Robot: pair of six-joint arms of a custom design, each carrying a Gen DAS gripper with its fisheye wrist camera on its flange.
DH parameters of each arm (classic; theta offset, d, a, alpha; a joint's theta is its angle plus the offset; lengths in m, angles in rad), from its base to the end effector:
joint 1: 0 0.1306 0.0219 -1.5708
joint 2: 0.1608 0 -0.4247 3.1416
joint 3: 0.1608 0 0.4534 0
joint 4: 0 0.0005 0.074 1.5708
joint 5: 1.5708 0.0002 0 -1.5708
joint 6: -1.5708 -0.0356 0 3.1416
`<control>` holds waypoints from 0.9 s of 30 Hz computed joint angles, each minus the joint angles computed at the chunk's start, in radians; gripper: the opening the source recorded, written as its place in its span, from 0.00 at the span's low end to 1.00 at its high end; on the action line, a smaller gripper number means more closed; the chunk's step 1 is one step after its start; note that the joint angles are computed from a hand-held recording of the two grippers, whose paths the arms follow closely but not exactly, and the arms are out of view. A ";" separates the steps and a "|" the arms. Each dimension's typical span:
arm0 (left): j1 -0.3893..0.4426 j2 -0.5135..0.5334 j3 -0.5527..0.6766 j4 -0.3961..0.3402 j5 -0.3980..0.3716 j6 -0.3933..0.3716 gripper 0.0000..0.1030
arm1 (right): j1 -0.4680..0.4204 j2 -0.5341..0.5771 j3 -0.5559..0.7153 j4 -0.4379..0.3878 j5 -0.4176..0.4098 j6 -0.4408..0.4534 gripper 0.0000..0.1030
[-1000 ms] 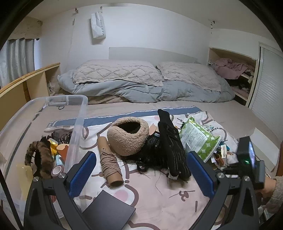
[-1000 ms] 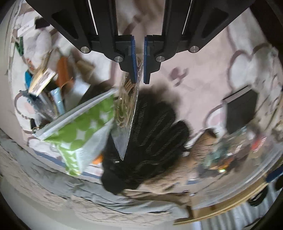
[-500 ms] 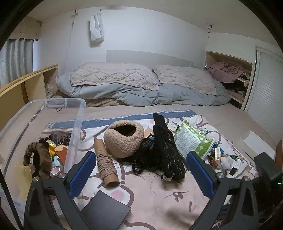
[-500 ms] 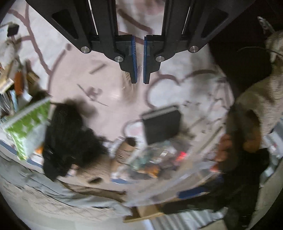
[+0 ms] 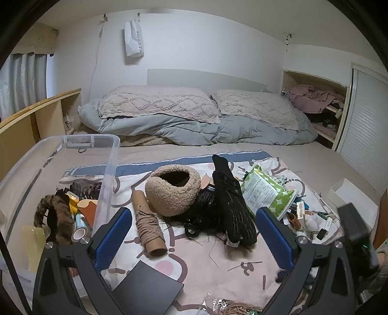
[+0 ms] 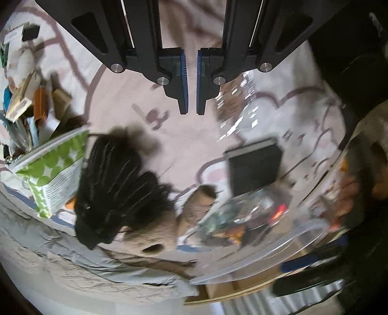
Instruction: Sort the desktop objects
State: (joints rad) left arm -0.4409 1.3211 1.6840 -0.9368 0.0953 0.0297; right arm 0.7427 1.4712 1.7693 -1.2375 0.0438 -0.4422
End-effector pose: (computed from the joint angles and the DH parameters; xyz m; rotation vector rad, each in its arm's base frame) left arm 0.4504 -0.2168 0.6550 0.4970 2.1077 -0.3751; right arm 0.4034 0.3676 0.5991 -0.3654 2.5361 0.4207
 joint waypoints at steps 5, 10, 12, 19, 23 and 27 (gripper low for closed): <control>0.005 0.005 0.002 0.000 0.002 -0.001 0.99 | -0.045 0.065 0.041 0.028 0.024 -0.011 0.07; 0.008 0.012 0.001 -0.003 0.001 -0.019 0.99 | -0.063 0.142 0.098 0.016 0.030 0.007 0.07; 0.010 0.014 0.002 -0.008 0.003 -0.024 0.99 | -0.074 0.156 0.108 0.013 0.064 -0.008 0.07; 0.021 0.019 -0.001 0.001 0.004 -0.042 0.99 | -0.132 0.133 0.088 0.070 0.096 -0.106 0.07; 0.030 0.028 0.007 -0.011 0.024 -0.027 0.99 | -0.145 0.132 0.093 0.088 0.092 -0.122 0.07; 0.030 0.030 0.007 -0.017 0.019 -0.033 0.99 | -0.145 0.160 0.109 0.065 0.084 -0.107 0.07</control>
